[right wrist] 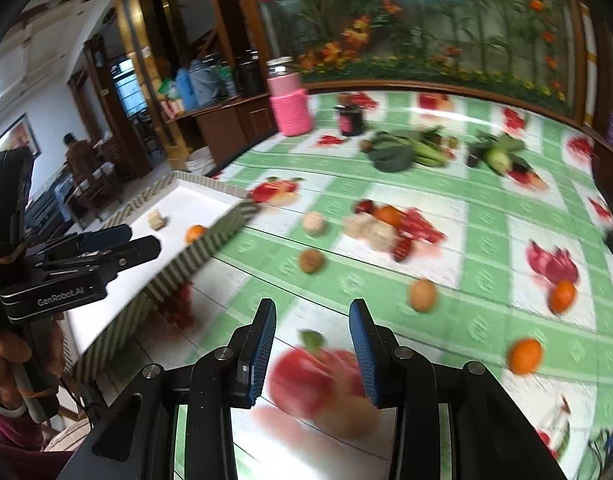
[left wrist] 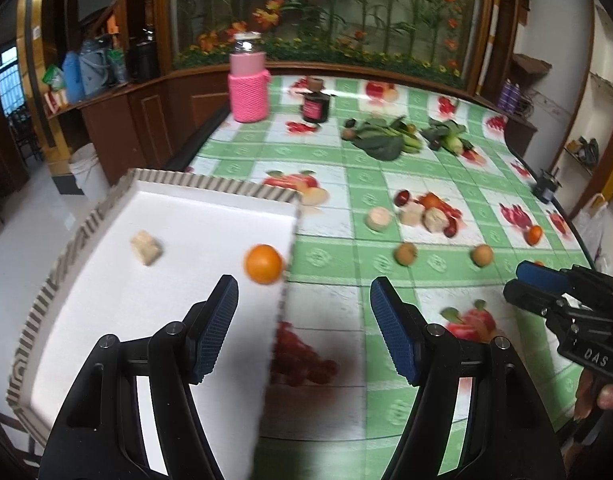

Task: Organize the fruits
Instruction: 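Move the left gripper toward a brown round fruit while the right gripper approaches another brown fruit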

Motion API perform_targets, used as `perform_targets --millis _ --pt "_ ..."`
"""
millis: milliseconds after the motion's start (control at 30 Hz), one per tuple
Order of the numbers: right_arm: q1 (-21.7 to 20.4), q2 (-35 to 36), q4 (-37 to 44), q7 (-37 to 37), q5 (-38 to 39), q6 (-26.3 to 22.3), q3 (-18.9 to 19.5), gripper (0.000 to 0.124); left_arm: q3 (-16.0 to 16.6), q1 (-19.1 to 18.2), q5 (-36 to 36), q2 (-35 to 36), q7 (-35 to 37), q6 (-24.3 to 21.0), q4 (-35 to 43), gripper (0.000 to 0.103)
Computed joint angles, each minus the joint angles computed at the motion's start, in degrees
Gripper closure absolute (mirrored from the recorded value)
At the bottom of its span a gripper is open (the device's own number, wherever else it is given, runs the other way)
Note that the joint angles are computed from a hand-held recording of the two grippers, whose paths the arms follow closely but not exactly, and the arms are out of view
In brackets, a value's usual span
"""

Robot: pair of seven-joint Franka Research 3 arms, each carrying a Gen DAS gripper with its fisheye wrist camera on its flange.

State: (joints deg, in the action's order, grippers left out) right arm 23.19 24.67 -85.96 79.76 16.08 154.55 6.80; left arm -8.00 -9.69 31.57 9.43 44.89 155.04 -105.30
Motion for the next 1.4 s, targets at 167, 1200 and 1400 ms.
perform_targets --millis 167,1200,1400 --pt "-1.3 -4.0 -6.5 1.0 0.6 2.7 -1.1 0.087 -0.7 -1.3 -0.6 2.0 1.0 -0.6 2.1 0.034" --pt "-1.7 1.1 -0.1 4.0 -2.7 -1.3 -2.1 0.086 1.6 -6.4 3.5 11.6 -1.4 -6.5 13.6 0.034" --pt "-1.3 3.7 3.6 4.7 -4.3 -3.0 -2.8 0.086 2.0 -6.7 3.5 13.5 -1.5 -7.9 16.0 0.034"
